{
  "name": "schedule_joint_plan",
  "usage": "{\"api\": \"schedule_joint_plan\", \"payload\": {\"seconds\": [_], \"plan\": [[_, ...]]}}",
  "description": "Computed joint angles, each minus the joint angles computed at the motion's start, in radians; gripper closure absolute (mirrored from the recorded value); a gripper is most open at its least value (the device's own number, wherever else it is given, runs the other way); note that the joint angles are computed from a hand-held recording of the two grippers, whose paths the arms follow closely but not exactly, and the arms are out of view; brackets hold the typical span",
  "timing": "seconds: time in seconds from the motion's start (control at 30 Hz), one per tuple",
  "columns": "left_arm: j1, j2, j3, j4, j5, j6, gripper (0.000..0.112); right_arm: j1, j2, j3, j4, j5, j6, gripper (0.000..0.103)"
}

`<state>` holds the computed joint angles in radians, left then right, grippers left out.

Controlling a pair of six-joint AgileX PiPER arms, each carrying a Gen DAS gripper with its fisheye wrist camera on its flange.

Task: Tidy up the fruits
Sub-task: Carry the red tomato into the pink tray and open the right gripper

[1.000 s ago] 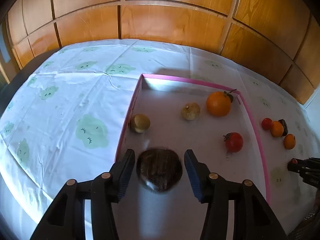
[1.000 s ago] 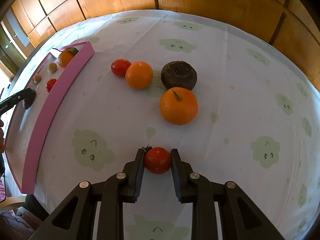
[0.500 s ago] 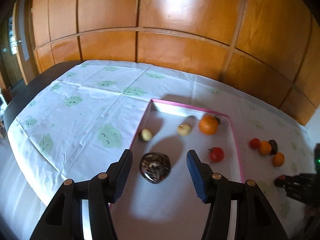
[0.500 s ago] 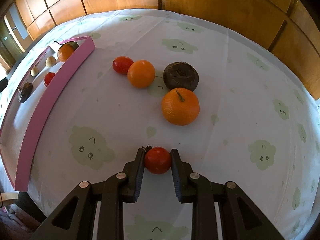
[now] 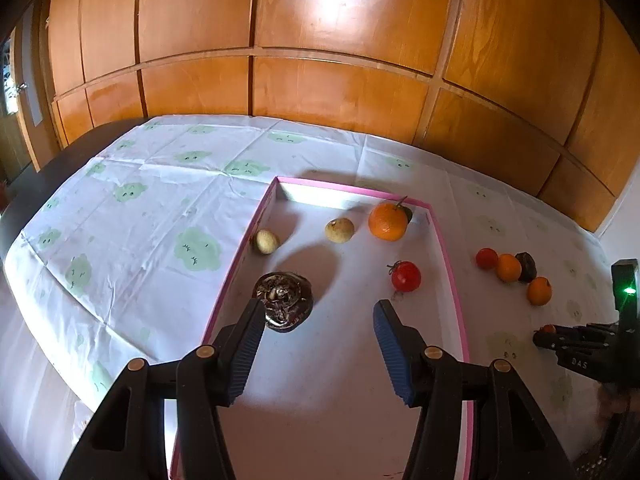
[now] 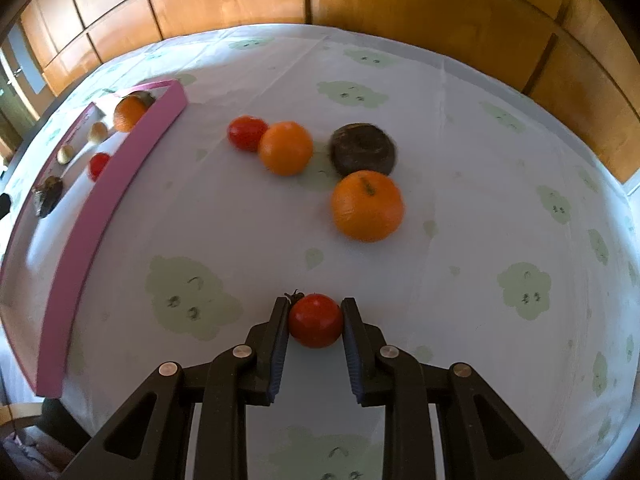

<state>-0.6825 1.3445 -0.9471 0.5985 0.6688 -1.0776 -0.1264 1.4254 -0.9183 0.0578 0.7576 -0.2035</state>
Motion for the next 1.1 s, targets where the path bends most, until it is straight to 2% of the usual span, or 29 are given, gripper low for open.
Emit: {"api": "schedule_joint_plan", "payload": {"seconds": [0.37, 0.53, 0.77, 0.93, 1.1], "plan": [[0.043, -0.010, 0.035, -0.034, -0.020, 0.026, 0.055, 0.073, -0.039, -0.059, 0.141, 0.098, -0.061, 0.077], [0.078, -0.023, 0.049, -0.038, -0.031, 0.028, 0.055, 0.167, -0.031, -0.134, 0.223, 0.141, -0.086, 0.077], [0.157, -0.069, 0.076, 0.004, -0.015, 0.006, 0.055, 0.332, 0.080, -0.254, 0.285, 0.161, -0.096, 0.077], [0.212, -0.091, 0.101, -0.009, -0.022, 0.020, 0.055, 0.436, 0.176, -0.325, 0.259, 0.126, -0.052, 0.077], [0.231, -0.091, 0.107, -0.025, -0.031, 0.041, 0.055, 0.483, 0.256, -0.382, 0.252, 0.115, -0.036, 0.077]]}}
